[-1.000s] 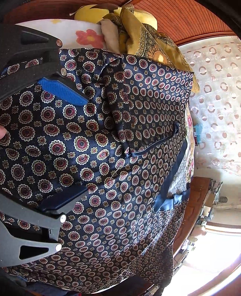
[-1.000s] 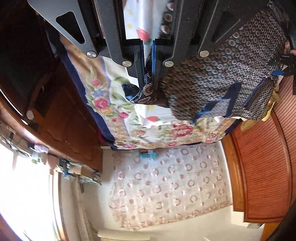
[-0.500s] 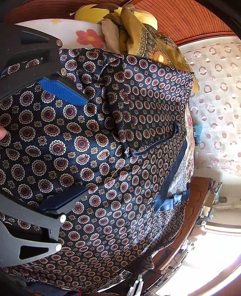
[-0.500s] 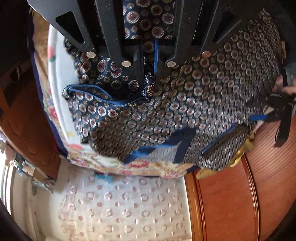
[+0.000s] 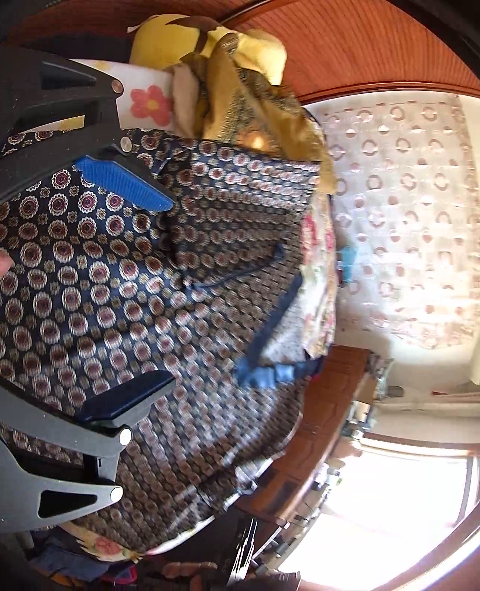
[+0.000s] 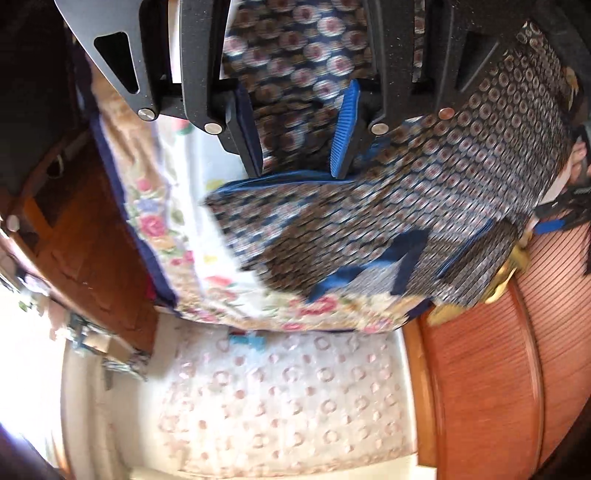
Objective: Fold small clothes
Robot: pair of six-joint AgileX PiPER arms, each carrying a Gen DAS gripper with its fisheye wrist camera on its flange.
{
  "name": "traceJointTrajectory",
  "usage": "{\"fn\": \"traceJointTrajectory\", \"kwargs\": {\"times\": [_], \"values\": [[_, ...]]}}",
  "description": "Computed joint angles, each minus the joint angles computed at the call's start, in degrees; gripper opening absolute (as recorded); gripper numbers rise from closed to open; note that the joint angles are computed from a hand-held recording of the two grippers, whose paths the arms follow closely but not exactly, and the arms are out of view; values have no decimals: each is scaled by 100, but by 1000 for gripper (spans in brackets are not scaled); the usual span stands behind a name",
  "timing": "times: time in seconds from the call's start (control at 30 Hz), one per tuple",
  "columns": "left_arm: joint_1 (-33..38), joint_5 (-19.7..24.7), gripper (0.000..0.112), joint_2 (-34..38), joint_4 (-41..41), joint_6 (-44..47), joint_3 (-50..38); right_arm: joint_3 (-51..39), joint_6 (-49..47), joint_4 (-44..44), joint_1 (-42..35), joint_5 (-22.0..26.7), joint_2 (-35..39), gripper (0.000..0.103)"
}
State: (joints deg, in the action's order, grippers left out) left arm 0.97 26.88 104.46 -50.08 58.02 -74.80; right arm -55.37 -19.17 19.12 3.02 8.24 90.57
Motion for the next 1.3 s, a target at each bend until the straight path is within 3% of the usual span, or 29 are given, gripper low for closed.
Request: {"fn": "traceJointTrajectory", "kwargs": {"times": [0.07,0.2,0.43,0.63,0.7,0.77,0.83,1.0,1.13,1.3], "values": [[-34,-8,89,-123,-181,153,57,-57,-445,460,-223,-40,33,46],[-87,-15,89,-308,-498,444,189,-664,-217,439,-472,220,652,48],[-167,-72,89,-462,-582,633,373,-2457,1495,-527,-498,1421,1977,48],[-143,-37,89,-461,-650,706,418,-3073,1243,49,-728,2011,2325,48],[-143,-44,89,-448,-656,713,426,-3239,1132,118,-752,2116,2433,39],[-132,-43,89,-438,-677,739,429,-3368,876,273,-766,2231,2502,18],[-130,-50,89,-439,-671,738,433,-3501,776,239,-750,2285,2563,8],[-101,-102,89,-435,-746,795,493,-3456,3,819,-587,1957,2282,4],[-59,-128,89,-476,-858,910,556,-3857,192,339,-176,1815,2209,4],[17,-146,89,-481,-873,923,577,-4934,820,-692,479,2095,2634,4]]}}
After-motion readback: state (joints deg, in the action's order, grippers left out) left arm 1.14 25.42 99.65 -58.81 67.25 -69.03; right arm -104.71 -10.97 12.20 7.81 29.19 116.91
